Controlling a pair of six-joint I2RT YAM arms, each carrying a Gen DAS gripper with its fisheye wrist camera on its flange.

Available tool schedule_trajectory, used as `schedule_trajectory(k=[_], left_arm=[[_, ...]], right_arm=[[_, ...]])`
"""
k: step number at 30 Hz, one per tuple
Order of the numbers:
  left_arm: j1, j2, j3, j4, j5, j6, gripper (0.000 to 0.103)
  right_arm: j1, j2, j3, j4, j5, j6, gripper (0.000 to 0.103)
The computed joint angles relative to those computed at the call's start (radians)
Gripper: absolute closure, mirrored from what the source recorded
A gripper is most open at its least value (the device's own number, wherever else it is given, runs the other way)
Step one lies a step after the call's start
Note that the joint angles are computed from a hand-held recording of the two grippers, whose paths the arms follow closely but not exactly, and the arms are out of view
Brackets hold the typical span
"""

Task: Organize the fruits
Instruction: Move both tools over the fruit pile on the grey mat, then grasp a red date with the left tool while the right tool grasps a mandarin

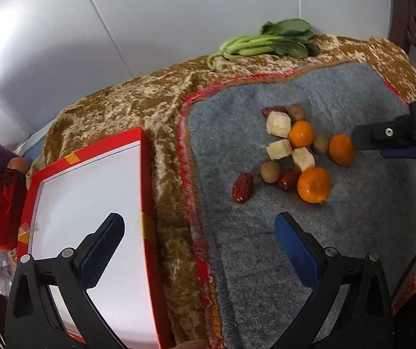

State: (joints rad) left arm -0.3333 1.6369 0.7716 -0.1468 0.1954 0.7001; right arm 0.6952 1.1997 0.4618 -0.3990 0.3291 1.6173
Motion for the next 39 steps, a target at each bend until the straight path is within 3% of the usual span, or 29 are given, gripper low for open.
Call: schedule_trajectory(k=[4, 11, 24, 31, 36, 39], left_arm=[[-0.014, 0.055, 0.040, -0.001, -0.021, 0.029, 0.000], [-0.031, 0.179, 0.194, -0.130, 0.042, 0.042, 0.001], [-0.077, 0.292, 0.294, -0.175, 0.030, 0.130, 0.055], [-0.081, 0.306, 0.297, -0.178, 0.041, 0.173, 0.067], [-0.071, 0.321, 0.322, -0.228, 0.082, 0.176, 0.083], [-0.067, 0.327, 0.334, -0.247, 0.096, 0.168, 0.087]], right_arm=[[-0.049, 0.081, -0.005, 0.058, -0.045, -0.033, 0.026], [-0.101, 0.172, 0.007, 0.098, -0.077, -0.076, 0.037], [-0.141, 0.234, 0.051, 0.061, -0.112, -0.134, 0.049], [-0.129, 0.334, 0.137, -0.022, -0.098, -0.185, 0.058], [-0.112, 0.383, 0.185, -0.082, -0.073, -0.196, 0.070], [-0.107, 0.388, 0.188, -0.079, -0.066, -0.196, 0.071]])
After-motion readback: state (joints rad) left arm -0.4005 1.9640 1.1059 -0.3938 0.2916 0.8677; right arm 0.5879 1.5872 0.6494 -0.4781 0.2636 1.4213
